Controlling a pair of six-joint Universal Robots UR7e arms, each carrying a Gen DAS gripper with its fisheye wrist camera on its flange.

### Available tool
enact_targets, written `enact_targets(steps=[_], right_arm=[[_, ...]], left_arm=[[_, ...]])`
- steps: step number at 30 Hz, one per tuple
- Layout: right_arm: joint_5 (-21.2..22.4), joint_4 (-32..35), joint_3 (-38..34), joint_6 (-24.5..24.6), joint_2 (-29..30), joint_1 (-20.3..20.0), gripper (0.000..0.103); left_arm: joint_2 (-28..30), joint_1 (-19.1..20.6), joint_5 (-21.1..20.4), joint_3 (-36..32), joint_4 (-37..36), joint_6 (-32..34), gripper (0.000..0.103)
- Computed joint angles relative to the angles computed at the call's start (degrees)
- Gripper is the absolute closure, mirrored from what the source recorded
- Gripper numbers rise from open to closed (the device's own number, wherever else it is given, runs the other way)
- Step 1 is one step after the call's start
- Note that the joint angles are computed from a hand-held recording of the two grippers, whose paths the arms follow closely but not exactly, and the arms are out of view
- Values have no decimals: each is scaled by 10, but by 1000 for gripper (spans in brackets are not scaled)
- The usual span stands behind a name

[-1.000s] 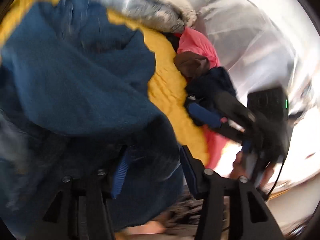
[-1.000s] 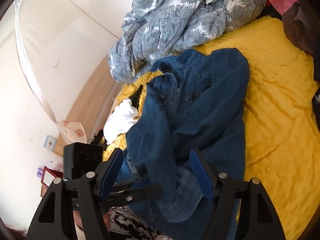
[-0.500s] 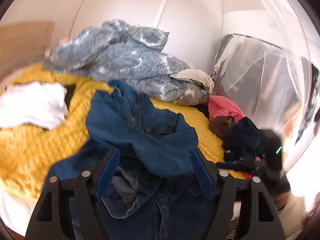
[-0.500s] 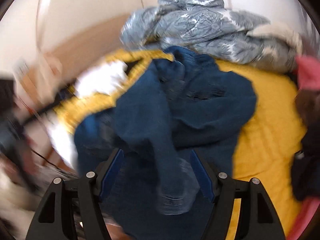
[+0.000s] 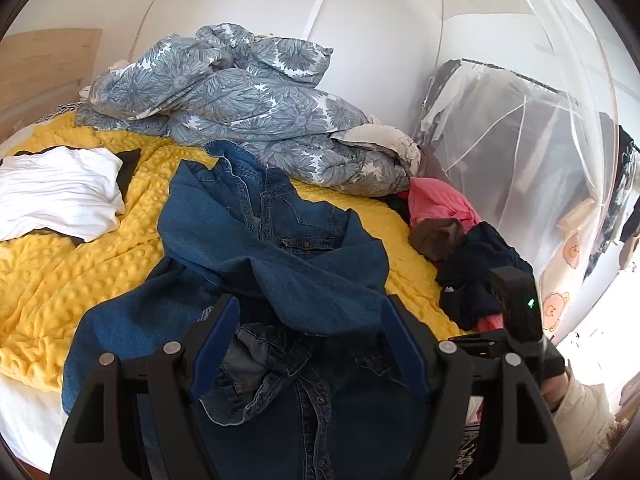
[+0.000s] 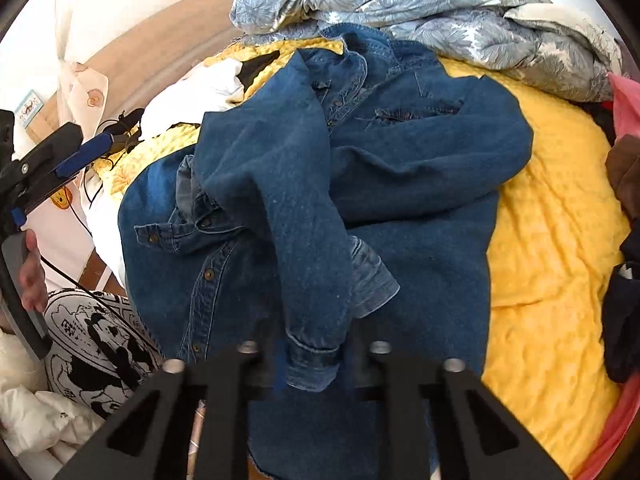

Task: Fold clothes
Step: 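Grasp the other sleeve cuff with the right gripper and fold it across the front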

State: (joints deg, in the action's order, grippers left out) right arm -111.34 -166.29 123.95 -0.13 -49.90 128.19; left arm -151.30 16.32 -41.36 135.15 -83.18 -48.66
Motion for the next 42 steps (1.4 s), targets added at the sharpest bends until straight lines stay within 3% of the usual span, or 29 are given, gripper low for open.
enact_targets(steps=[4, 8, 13, 16, 22, 25, 27, 30, 35, 40, 41, 42], right_arm=[[101, 7, 16, 15, -42, -28, 90], [256, 5, 47, 18, -92, -85, 90], [359, 32, 63, 50, -101, -147, 89], [361, 65, 62, 70, -95, -162, 89], [291, 53, 61, 128, -84, -164, 84], [260, 49, 60, 135, -85, -153, 71], [245, 50, 58, 129, -87, -141, 56], [199, 24, 63, 109, -93, -110, 55], [181, 4, 67, 72, -88, -86, 55], [125, -12, 44, 59, -43, -53, 56], [123, -9, 41, 57, -39, -52, 59], [131, -3, 42, 54, -40, -56, 72]], left_arm=[[-7, -2, 2, -3, 9, -5, 27], [-7, 17, -9, -2, -20, 12, 27], [-1, 33, -23, 1, -48, 31, 27], [1, 37, -29, 3, -56, 38, 27], [1, 40, -34, 5, -58, 41, 27], [-3, 34, -30, 3, -46, 33, 27], [-4, 34, -30, 2, -44, 30, 27], [-3, 38, -35, 3, -52, 34, 27], [2, 35, -41, 6, -56, 38, 27], [3, 31, -43, 8, -49, 34, 27], [2, 30, -42, 7, -46, 33, 27], [1, 30, -42, 7, -44, 32, 27]])
